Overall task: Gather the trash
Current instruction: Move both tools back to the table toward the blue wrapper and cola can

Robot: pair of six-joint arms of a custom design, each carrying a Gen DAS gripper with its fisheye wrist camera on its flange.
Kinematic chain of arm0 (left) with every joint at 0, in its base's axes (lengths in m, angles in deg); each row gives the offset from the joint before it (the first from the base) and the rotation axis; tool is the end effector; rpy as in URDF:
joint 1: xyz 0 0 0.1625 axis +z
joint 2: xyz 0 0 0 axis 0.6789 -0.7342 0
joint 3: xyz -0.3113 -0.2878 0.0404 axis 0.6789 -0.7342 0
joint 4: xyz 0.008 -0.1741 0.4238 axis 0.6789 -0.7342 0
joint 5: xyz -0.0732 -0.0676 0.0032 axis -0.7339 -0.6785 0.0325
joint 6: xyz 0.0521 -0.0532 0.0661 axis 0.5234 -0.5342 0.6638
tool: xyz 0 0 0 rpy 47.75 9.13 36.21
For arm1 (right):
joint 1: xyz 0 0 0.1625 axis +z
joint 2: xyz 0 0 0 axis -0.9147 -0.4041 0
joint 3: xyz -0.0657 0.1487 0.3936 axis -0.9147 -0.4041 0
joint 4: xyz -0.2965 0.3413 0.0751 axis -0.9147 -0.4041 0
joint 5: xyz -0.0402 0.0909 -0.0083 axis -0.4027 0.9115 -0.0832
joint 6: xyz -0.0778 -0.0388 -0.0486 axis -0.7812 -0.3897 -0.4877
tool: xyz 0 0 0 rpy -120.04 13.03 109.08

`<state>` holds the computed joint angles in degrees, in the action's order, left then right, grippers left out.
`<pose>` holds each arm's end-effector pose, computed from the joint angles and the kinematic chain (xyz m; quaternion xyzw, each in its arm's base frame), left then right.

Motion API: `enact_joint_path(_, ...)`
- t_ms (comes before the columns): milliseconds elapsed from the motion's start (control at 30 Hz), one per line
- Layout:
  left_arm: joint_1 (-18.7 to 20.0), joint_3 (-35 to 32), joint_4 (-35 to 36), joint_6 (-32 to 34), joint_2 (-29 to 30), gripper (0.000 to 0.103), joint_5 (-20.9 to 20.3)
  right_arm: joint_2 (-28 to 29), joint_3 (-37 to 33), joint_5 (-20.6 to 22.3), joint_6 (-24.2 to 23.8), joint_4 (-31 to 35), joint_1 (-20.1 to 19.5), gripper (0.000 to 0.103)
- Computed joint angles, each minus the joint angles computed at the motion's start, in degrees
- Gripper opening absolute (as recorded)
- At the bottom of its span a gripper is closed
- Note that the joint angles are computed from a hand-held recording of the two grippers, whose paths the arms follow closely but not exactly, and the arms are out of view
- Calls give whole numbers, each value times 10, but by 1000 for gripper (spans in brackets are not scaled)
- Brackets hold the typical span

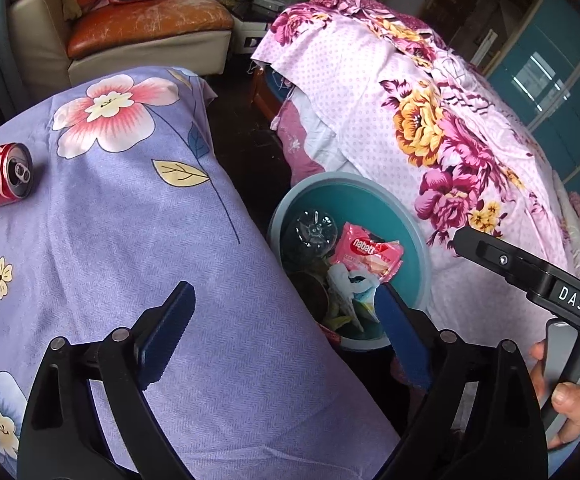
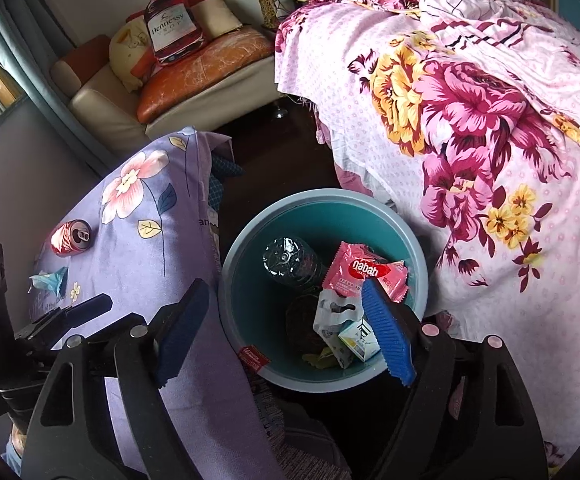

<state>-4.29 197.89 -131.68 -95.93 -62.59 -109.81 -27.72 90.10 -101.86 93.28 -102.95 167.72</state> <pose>-0.2656 -0.4283 0.0817 0.3049 0.9333 -0.0921 0.1659 0.1370 -0.3317 0.2361 -0.1176 -0.8897 0.3517 0.2664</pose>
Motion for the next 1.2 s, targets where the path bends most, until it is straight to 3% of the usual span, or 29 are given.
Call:
enact_joint_path(400,35,29,27,-10,-102,93,33,98,-61,-30,30,37,77,76)
enact_joint_path(733,110,32,60,-18,-185,94,71,220,-151,-21,23,86,120,76)
enact_joint_path(933,178,8,71,-33,-211,94,97,298,-230,-9,-24,132,130,76)
enact_joint_path(1200,261,-58,84,-49,-191,94,117,407,-374,17,-142,222,126,76)
